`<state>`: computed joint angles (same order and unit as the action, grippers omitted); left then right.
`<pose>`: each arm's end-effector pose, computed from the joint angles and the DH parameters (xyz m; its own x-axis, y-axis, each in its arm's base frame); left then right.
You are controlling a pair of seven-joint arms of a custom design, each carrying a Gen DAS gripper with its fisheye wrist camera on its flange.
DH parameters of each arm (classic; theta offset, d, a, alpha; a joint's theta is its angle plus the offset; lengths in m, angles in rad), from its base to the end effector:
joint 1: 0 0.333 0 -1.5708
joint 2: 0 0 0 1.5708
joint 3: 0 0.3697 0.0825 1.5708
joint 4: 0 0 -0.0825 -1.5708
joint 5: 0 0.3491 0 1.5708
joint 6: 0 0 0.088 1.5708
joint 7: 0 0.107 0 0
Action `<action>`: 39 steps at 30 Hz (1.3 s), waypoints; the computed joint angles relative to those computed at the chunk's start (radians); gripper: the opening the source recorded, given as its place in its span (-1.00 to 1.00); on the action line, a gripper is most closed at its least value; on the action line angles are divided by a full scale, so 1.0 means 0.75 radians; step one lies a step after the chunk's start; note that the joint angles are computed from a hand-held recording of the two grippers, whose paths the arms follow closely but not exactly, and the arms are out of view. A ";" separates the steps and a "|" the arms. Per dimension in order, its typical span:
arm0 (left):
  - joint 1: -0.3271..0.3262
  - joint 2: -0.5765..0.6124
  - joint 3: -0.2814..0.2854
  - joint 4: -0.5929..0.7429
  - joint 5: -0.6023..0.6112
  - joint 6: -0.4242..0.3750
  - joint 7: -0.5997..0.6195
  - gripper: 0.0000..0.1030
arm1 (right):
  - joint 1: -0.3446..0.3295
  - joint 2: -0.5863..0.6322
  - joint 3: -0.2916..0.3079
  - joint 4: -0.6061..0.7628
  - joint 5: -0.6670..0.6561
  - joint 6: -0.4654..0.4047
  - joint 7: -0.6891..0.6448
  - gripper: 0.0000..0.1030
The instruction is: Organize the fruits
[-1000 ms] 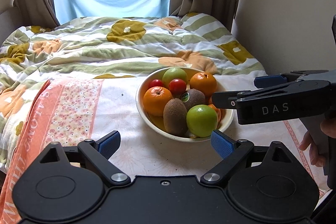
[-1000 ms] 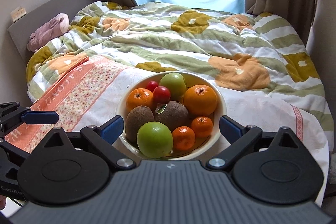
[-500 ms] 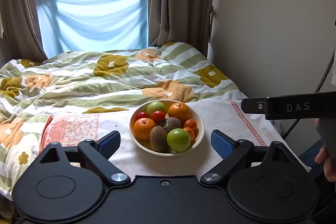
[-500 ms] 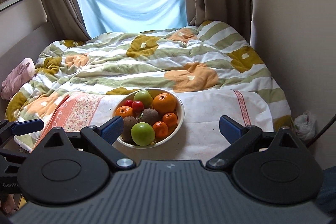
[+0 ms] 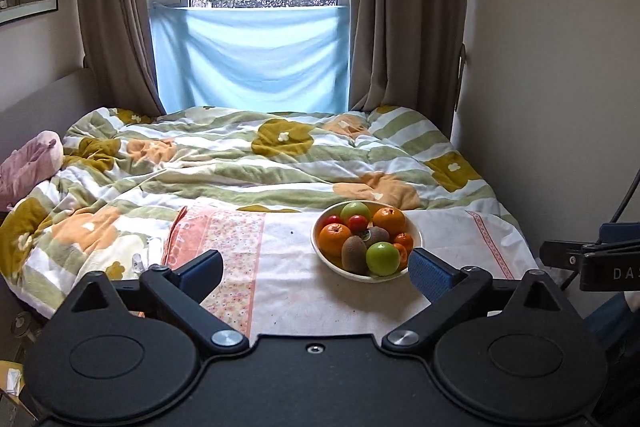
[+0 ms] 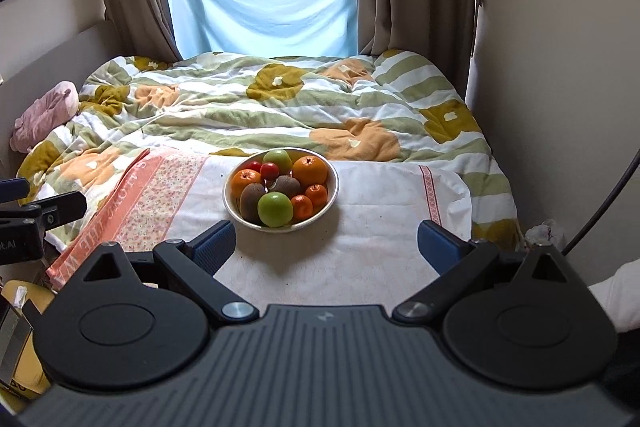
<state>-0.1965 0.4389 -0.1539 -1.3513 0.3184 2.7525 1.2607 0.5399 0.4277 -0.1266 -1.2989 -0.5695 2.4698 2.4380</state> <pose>0.6886 -0.2322 0.6497 -0.2271 -0.9738 0.0108 -0.5434 0.1175 -0.8312 0.6509 0.3136 0.6446 -0.0905 -0.9953 -0.0343 -0.6141 0.0829 -0.7849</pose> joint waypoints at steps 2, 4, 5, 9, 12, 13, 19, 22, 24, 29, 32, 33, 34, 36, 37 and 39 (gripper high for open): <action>-0.014 -0.037 0.019 -0.062 0.024 0.018 -0.037 0.97 | 0.007 -0.030 0.001 -0.050 -0.003 0.012 0.027 1.00; -0.028 -0.060 0.036 -0.103 0.050 0.027 -0.080 0.98 | 0.009 -0.049 0.007 -0.084 -0.007 0.010 0.044 1.00; -0.035 -0.068 0.042 -0.117 0.064 0.024 -0.102 1.00 | 0.011 -0.057 0.009 -0.098 -0.016 0.005 0.050 1.00; -0.039 -0.094 0.047 -0.167 0.103 0.033 -0.158 1.00 | 0.016 -0.088 0.016 -0.153 -0.062 0.014 0.094 1.00; -0.042 -0.112 0.048 -0.196 0.132 0.047 -0.190 1.00 | 0.008 -0.100 0.028 -0.173 -0.078 0.010 0.102 1.00; -0.042 -0.112 0.048 -0.196 0.139 0.046 -0.196 1.00 | 0.006 -0.105 0.032 -0.179 -0.082 0.010 0.106 1.00; -0.037 -0.110 0.036 -0.195 0.156 0.057 -0.197 1.00 | -0.003 -0.124 0.043 -0.213 -0.109 0.024 0.141 1.00; -0.039 -0.109 0.036 -0.194 0.162 0.058 -0.200 1.00 | -0.009 -0.128 0.049 -0.218 -0.117 0.023 0.150 1.00; -0.038 -0.109 0.036 -0.194 0.163 0.059 -0.202 1.00 | -0.014 -0.124 0.053 -0.209 -0.114 0.018 0.144 1.00; -0.038 -0.109 0.035 -0.196 0.165 0.061 -0.203 1.00 | -0.017 -0.123 0.054 -0.207 -0.114 0.015 0.147 1.00; -0.035 -0.102 0.031 -0.183 0.161 0.053 -0.192 1.00 | -0.023 -0.118 0.055 -0.196 -0.106 0.016 0.142 1.00; -0.035 -0.101 0.031 -0.182 0.161 0.053 -0.190 1.00 | -0.023 -0.115 0.054 -0.190 -0.104 0.013 0.137 1.00; -0.033 -0.094 0.028 -0.168 0.156 0.047 -0.181 1.00 | -0.022 -0.115 0.053 -0.189 -0.105 0.011 0.136 1.00; -0.030 -0.087 0.024 -0.156 0.147 0.042 -0.166 1.00 | -0.027 -0.097 0.054 -0.158 -0.094 -0.002 0.120 1.00; -0.030 -0.085 0.025 -0.151 0.146 0.040 -0.162 1.00 | -0.027 -0.097 0.052 -0.158 -0.090 -0.001 0.119 1.00; -0.028 -0.076 0.022 -0.136 0.138 0.032 -0.148 1.00 | -0.025 -0.075 0.050 -0.125 -0.075 -0.009 0.111 1.00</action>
<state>-0.2174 0.3815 -0.1372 -1.4537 0.4216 2.7767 1.1494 0.5209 0.3717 -0.0892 -1.3925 -0.6256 2.4629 2.5215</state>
